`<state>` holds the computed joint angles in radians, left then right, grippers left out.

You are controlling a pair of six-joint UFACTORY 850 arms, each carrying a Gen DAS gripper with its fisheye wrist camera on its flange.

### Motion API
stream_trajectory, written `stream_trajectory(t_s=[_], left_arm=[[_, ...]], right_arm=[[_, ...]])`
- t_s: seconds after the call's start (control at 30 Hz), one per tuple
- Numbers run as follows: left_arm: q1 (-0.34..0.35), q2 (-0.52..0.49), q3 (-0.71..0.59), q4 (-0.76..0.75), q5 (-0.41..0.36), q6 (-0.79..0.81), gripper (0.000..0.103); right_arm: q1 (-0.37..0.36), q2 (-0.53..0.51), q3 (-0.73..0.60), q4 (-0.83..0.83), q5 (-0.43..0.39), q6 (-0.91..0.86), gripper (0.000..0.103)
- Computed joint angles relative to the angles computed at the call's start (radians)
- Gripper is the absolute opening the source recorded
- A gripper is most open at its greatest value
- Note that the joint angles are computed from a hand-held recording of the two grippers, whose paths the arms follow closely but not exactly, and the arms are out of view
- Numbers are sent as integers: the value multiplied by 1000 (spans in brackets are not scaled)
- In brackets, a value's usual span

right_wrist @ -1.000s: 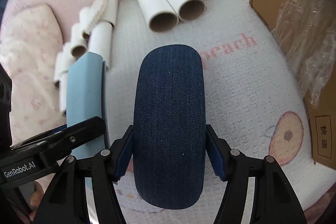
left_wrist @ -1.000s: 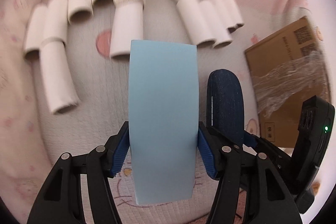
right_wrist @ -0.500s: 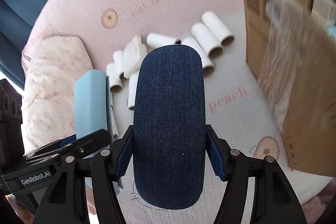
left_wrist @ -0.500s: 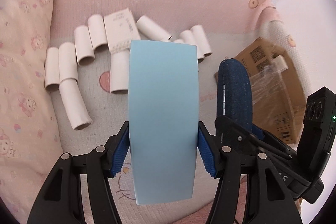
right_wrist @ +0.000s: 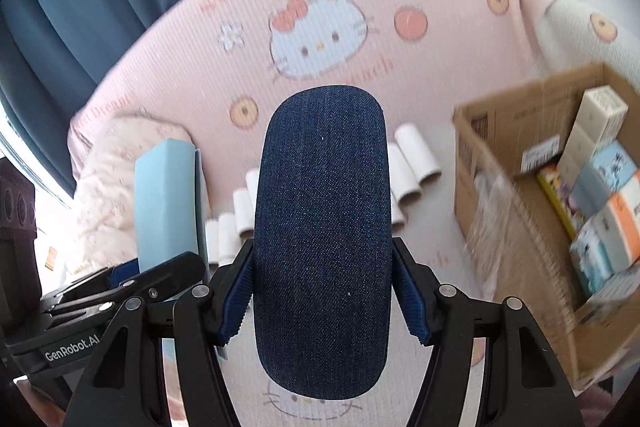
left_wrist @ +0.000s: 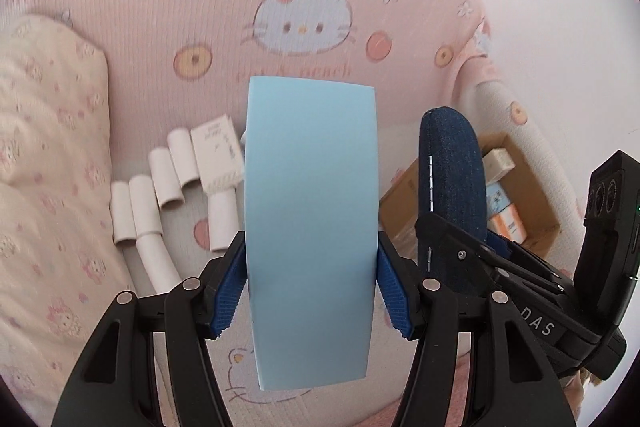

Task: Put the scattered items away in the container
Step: 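Carry the foam block and glasses case over the cardboard box with both grippers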

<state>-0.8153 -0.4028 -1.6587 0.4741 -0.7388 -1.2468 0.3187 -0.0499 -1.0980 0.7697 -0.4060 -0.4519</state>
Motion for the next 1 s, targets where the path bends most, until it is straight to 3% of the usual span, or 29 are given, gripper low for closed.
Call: stream_trajectory(t_s=[0.33,0.67,0.87,1.0], left_arm=[[-15,-37,-101,60,-66,-60,64],[-12,-103,-184,26,-64,-20,64],[-11,-208,-317,-64,-44,68,64],[1,-338,-493,-213,-62,195,64]], right_arm=[[-8,35,-53,-96,-3,17,62],[-42,14,-88,-155,-42,22,62],[-98,8,-98,-236,-64,48,62],[-126,-7,-121,-423,-84,144,62]])
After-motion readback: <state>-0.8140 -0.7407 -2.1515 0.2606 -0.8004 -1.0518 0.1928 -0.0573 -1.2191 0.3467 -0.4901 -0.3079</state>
